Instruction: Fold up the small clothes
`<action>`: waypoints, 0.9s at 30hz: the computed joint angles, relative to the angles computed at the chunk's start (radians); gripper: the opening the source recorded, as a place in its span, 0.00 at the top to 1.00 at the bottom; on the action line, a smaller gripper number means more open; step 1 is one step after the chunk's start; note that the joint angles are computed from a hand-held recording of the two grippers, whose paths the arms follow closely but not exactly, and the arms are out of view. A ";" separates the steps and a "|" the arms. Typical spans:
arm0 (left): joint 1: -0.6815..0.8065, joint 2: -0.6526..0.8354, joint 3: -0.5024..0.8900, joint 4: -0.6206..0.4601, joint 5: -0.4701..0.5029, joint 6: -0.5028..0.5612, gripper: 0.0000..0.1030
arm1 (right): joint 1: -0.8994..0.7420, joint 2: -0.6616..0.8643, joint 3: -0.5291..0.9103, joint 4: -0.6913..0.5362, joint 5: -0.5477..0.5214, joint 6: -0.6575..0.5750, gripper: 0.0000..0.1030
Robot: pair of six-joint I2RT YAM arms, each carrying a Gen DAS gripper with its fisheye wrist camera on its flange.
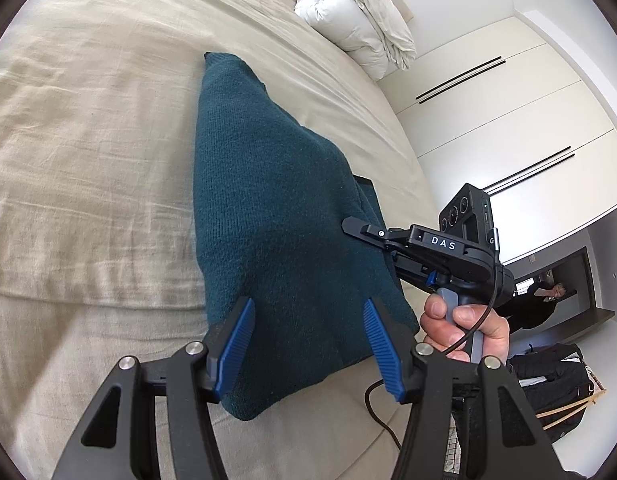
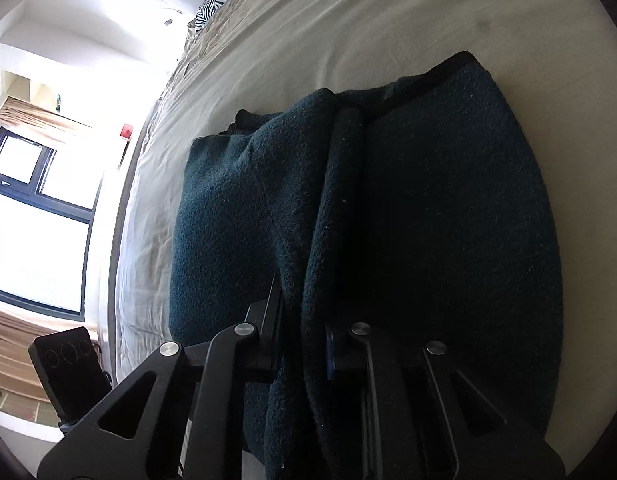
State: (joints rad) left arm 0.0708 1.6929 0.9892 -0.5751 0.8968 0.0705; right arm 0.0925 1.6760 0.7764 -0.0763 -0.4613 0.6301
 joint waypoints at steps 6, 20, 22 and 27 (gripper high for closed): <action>-0.026 0.010 0.002 0.037 -0.016 -0.036 0.41 | -0.049 -0.022 -0.030 0.013 -0.076 0.002 0.83; -0.036 0.017 -0.012 0.079 -0.018 -0.058 0.38 | -0.036 -0.147 0.025 -0.202 -0.062 -0.046 0.78; -0.029 0.017 -0.011 0.076 -0.015 -0.054 0.38 | -0.045 -0.127 0.018 -0.198 -0.060 -0.026 0.78; -0.020 0.023 -0.011 0.085 -0.010 -0.057 0.38 | -0.040 -0.170 -0.021 -0.182 -0.032 -0.013 0.78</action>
State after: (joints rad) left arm 0.0512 1.7164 0.9782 -0.4898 0.8867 0.0134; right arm 0.0523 1.5057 0.7559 -0.2583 -0.4931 0.6171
